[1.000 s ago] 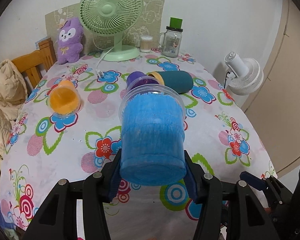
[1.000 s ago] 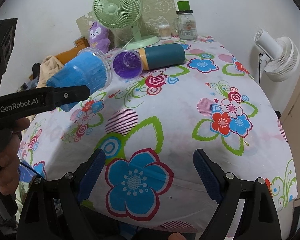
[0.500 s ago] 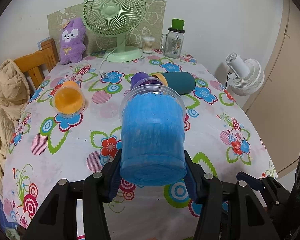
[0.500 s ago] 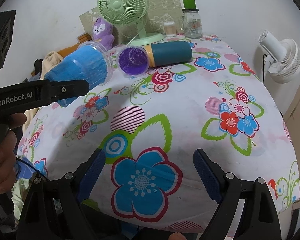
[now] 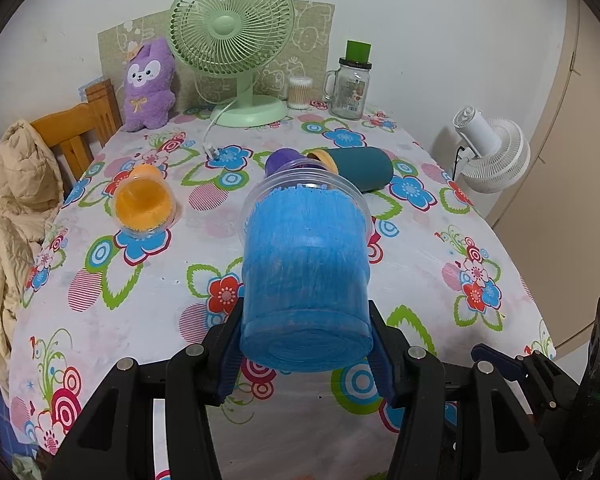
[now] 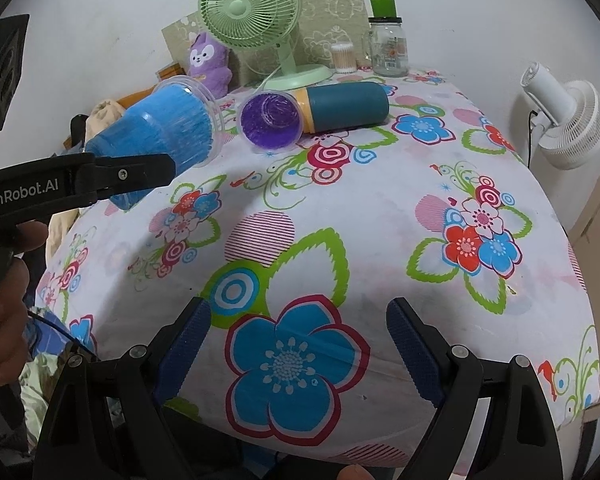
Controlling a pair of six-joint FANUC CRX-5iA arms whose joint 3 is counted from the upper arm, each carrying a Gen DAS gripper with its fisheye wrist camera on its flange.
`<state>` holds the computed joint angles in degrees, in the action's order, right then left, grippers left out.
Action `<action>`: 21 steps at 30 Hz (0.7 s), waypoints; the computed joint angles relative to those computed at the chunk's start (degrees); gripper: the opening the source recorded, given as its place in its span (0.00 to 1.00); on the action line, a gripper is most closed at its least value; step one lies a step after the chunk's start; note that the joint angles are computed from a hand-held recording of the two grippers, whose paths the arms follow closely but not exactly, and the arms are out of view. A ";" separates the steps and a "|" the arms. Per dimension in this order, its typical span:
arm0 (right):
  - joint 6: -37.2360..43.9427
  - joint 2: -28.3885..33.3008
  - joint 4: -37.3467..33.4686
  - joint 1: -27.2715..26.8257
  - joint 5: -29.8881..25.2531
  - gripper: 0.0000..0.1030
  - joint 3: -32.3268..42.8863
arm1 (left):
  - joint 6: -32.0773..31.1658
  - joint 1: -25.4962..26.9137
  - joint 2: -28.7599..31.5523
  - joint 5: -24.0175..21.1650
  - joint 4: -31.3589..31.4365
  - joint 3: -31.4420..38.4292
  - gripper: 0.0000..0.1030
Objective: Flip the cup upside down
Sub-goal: 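Lower the blue cup rim-down onto the tablecloth with the left gripper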
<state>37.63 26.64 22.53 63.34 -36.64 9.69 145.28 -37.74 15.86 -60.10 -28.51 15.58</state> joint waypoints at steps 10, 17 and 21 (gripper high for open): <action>0.16 0.00 -0.09 0.08 0.00 0.88 -0.02 | 0.02 -0.39 0.11 -0.37 -0.59 0.41 0.55; 0.46 0.05 -0.26 0.09 -0.10 0.88 0.13 | 0.00 -0.40 0.03 -0.39 -0.57 0.34 0.55; 0.47 0.15 -0.31 0.13 -0.25 0.88 0.30 | 0.02 -0.33 0.01 -0.23 -0.56 0.24 0.55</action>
<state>38.10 26.79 22.22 63.47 -36.89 10.00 145.30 -38.07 15.86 -60.34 -29.07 15.82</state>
